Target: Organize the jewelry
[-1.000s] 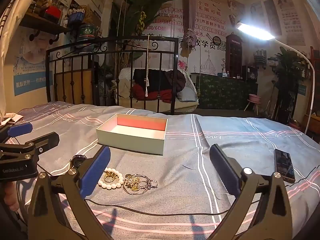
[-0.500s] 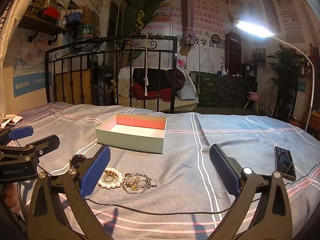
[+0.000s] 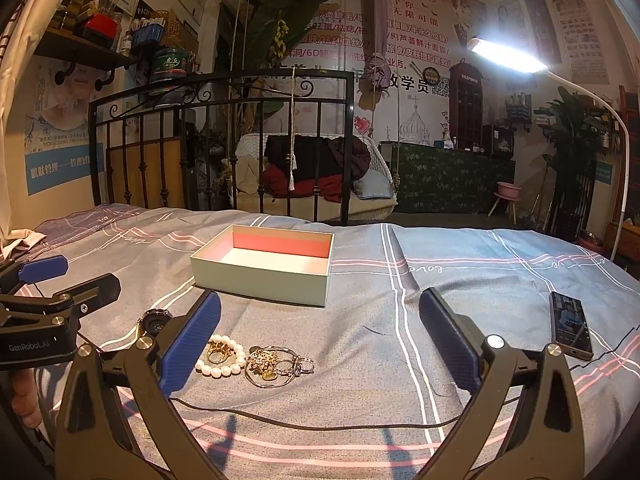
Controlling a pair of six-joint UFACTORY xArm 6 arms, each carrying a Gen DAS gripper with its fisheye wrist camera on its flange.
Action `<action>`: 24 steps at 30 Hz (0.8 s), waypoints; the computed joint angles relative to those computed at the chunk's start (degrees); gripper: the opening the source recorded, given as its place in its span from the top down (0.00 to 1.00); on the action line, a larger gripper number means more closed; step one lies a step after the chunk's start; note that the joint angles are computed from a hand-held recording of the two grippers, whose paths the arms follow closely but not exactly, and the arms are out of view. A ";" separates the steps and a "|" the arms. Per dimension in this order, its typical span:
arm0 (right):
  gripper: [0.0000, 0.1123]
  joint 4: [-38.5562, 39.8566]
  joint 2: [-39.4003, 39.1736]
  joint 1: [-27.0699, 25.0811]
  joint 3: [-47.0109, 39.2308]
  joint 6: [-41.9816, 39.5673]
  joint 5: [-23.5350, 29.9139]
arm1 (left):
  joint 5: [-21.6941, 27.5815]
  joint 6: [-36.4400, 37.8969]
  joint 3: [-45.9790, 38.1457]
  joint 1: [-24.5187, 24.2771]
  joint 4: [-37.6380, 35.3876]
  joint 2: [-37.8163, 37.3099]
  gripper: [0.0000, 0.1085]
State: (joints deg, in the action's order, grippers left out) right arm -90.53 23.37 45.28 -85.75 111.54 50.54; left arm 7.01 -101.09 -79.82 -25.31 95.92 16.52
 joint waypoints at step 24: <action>0.13 0.07 -0.46 0.15 0.01 -0.30 0.09 | 0.54 -7.70 -0.70 -0.46 8.24 -0.41 0.11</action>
